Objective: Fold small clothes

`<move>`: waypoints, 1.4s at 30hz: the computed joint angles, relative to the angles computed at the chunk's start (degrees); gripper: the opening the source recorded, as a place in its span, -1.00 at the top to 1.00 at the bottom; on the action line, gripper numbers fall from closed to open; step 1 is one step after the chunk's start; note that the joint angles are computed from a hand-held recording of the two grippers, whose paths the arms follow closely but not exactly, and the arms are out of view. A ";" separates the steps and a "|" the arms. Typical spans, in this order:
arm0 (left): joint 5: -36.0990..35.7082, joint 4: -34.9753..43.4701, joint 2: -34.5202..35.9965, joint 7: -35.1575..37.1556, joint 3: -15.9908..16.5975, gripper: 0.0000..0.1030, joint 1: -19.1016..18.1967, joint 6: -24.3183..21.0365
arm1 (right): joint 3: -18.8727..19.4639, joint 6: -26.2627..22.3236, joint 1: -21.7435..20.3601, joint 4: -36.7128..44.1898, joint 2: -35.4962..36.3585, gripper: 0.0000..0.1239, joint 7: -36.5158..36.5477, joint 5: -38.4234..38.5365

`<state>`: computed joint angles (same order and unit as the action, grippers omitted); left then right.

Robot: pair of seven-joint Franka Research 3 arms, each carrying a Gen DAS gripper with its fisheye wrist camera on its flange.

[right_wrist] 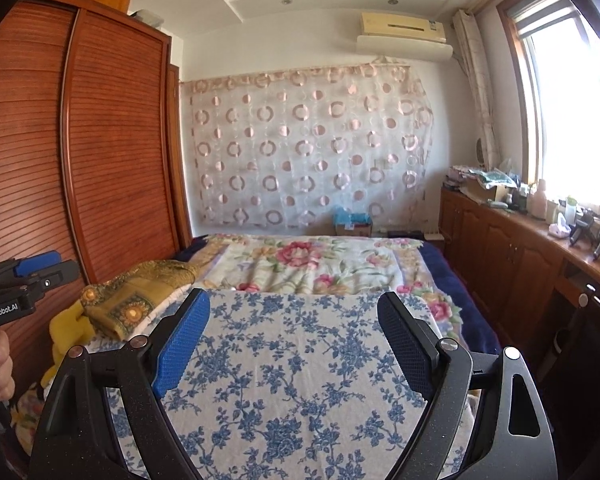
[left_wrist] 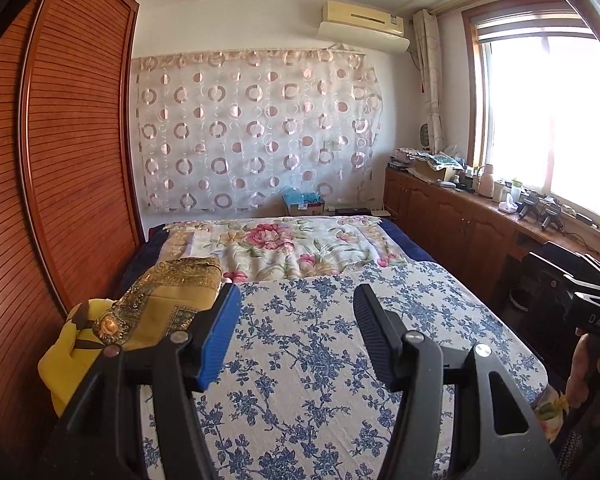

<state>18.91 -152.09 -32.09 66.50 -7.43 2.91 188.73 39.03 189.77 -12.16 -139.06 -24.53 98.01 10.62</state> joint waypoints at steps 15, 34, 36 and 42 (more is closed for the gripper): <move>-0.13 -0.54 0.27 0.76 0.48 -0.13 -0.23 0.55 | 2.86 0.14 -2.46 0.46 -0.38 -0.41 0.97 -0.14; -0.33 -0.74 -0.26 1.10 0.57 -0.14 -0.29 0.73 | 2.65 0.46 -2.30 0.22 -0.23 -0.41 0.73 0.04; -0.34 -0.76 -0.28 1.05 0.37 -0.14 -0.15 0.74 | 2.96 0.64 -2.58 0.15 -0.18 -0.41 0.79 0.06; -0.28 -0.80 -0.23 1.12 0.36 -0.14 0.01 0.85 | 3.04 0.61 -2.61 0.15 -0.19 -0.41 0.56 0.33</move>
<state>18.63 -152.89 -32.32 67.62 -7.07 2.92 189.58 42.07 190.38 -14.77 -138.90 -24.72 98.57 10.96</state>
